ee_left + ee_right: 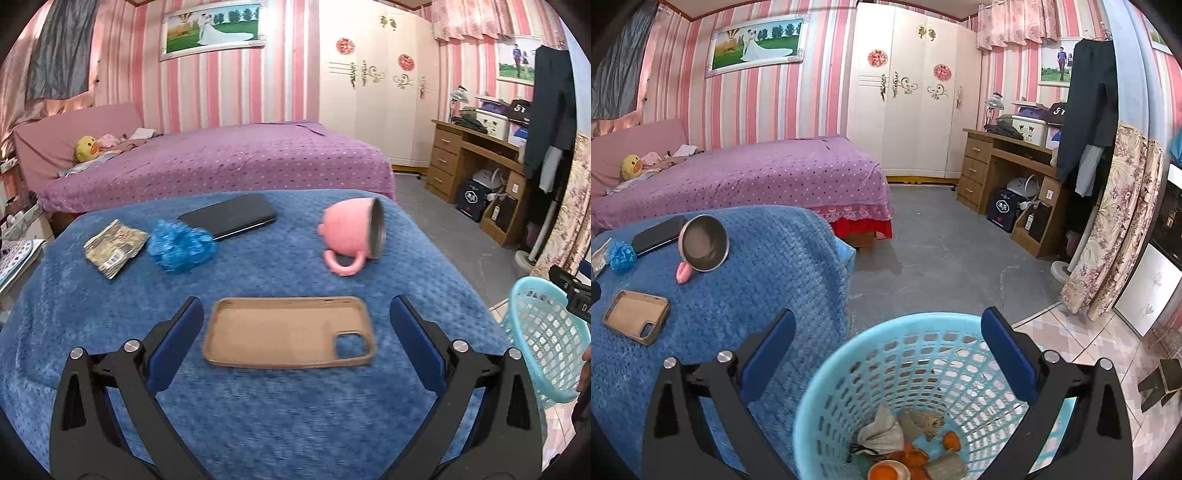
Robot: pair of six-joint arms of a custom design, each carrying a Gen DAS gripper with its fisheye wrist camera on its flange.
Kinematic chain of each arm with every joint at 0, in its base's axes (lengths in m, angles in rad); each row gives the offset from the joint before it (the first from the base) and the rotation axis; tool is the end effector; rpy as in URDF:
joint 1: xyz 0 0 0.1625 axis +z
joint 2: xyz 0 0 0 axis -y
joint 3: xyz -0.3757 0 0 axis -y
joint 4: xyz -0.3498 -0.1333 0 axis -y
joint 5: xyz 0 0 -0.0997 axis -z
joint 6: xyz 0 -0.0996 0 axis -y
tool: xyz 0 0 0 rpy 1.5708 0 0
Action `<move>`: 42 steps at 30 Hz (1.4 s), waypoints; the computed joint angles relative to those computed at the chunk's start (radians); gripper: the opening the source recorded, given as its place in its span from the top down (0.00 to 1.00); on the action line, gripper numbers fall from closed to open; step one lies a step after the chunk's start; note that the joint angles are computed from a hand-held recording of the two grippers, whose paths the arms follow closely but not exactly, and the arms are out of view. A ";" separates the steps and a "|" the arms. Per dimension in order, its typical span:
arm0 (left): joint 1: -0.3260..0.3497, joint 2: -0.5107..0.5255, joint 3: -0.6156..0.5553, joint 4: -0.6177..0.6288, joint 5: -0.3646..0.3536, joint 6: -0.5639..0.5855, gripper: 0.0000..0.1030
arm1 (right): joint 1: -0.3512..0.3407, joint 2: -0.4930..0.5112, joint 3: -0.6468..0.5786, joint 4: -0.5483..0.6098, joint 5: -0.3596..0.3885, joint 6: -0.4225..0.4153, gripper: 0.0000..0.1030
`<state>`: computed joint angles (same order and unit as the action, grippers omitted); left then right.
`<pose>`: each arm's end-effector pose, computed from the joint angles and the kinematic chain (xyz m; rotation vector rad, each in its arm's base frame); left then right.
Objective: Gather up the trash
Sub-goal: 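Move both tools back over the bed toward the wrapper and blue bag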
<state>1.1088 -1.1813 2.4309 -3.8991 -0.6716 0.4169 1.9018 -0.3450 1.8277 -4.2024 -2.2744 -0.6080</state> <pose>0.0310 -0.4118 0.2367 0.3264 2.0453 -1.2124 0.2258 -0.4452 0.0010 0.4894 -2.0331 1.2012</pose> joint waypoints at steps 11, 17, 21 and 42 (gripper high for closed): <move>0.103 -0.116 -0.006 0.071 -0.059 0.028 0.06 | 0.041 0.101 -0.119 0.085 -0.025 0.010 0.05; 0.163 -0.163 -0.032 0.102 -0.087 0.041 0.05 | 0.060 0.144 -0.164 0.115 -0.012 0.024 0.05; 0.199 -0.174 -0.065 0.105 -0.080 0.088 0.05 | 0.071 0.162 -0.192 0.160 -0.002 0.039 0.05; 0.456 -0.205 -0.336 0.405 -0.097 0.109 0.05 | 0.230 0.386 -0.676 0.706 0.092 0.144 0.05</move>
<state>1.5650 -1.3866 2.0945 -3.4944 -0.7689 0.5261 2.1315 0.0406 1.1516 -3.4965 -2.1822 -0.4642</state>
